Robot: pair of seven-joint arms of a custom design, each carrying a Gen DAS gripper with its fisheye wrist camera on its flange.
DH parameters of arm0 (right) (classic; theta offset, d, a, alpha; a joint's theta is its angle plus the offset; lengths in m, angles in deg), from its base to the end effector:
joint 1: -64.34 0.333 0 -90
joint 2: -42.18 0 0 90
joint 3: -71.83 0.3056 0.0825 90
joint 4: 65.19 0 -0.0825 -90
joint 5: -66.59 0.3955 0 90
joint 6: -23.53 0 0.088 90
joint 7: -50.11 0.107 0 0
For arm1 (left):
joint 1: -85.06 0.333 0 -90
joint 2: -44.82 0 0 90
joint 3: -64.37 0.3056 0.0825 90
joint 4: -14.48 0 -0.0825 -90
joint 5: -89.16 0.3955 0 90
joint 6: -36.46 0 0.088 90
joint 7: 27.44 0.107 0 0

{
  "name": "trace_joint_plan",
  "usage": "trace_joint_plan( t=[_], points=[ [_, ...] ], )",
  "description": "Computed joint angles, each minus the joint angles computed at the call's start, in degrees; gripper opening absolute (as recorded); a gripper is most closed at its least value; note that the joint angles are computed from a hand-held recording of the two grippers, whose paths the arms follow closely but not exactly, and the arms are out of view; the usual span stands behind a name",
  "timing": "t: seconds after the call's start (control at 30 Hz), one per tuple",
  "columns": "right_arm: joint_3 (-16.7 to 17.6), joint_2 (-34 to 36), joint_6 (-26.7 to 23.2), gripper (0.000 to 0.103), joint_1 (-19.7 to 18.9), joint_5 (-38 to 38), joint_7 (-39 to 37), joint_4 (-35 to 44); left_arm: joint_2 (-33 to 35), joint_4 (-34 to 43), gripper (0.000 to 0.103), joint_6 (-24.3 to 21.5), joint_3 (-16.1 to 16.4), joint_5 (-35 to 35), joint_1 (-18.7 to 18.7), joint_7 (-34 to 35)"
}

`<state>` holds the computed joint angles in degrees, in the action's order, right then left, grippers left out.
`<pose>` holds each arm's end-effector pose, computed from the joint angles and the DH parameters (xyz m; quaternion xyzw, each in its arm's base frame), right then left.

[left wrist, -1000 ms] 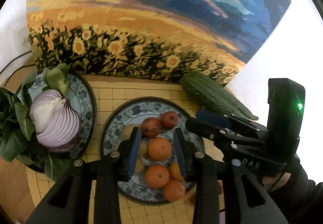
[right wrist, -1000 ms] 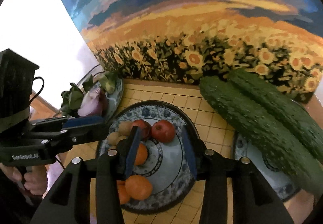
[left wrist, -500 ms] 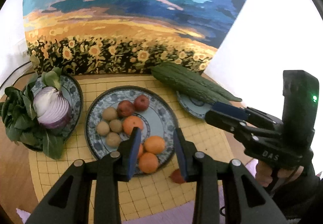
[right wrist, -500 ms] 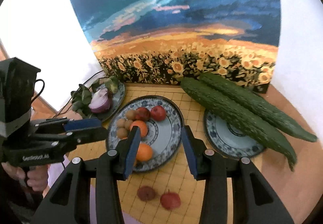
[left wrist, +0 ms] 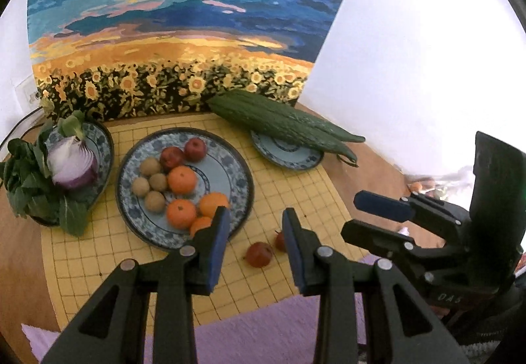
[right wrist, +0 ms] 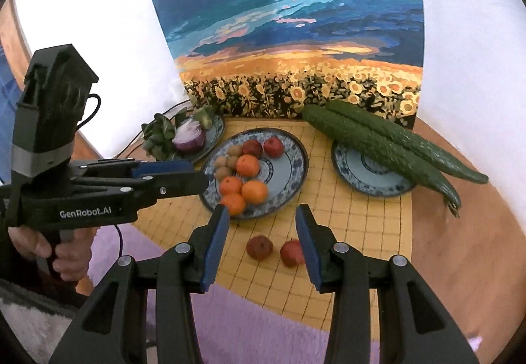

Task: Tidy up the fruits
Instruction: 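Move both tools back toward the two remaining red apples on the board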

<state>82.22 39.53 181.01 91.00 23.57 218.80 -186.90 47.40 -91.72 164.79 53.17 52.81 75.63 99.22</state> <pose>0.4491 0.3749 0.4828 -0.6103 0.6881 -0.1736 0.3521 0.5725 -0.2322 0.5201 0.4070 -0.8550 0.3191 0.0386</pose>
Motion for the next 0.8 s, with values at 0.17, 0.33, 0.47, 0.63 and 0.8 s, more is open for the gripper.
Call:
trace_joint_plan(
  t=[0.17,0.33,0.47,0.63,0.8],
  points=[
    [1.2,-3.4,-0.5,0.043,0.2,-2.8,7.7,-4.1,-3.7,-4.7,0.034,-0.8,0.3,-1.3,0.1,0.8],
    [2.2,-6.3,-1.7,0.043,0.1,-3.6,12.0,-7.2,-6.1,-8.1,0.034,-0.8,0.6,-0.2,0.0,-0.5],
    [2.5,-7.3,-3.5,0.043,0.2,-1.3,13.0,-8.9,-7.6,-10.1,0.034,-0.7,0.7,0.5,0.0,-1.4],
    [1.7,-7.6,-4.8,0.043,1.1,5.5,11.8,-11.4,-9.0,-12.2,0.034,-1.3,0.6,1.8,-0.2,-2.8],
    [1.6,-8.3,-4.4,0.043,1.5,8.6,10.7,-13.2,-10.1,-14.0,0.034,-1.7,0.7,2.1,-0.3,-4.1]
  ],
)
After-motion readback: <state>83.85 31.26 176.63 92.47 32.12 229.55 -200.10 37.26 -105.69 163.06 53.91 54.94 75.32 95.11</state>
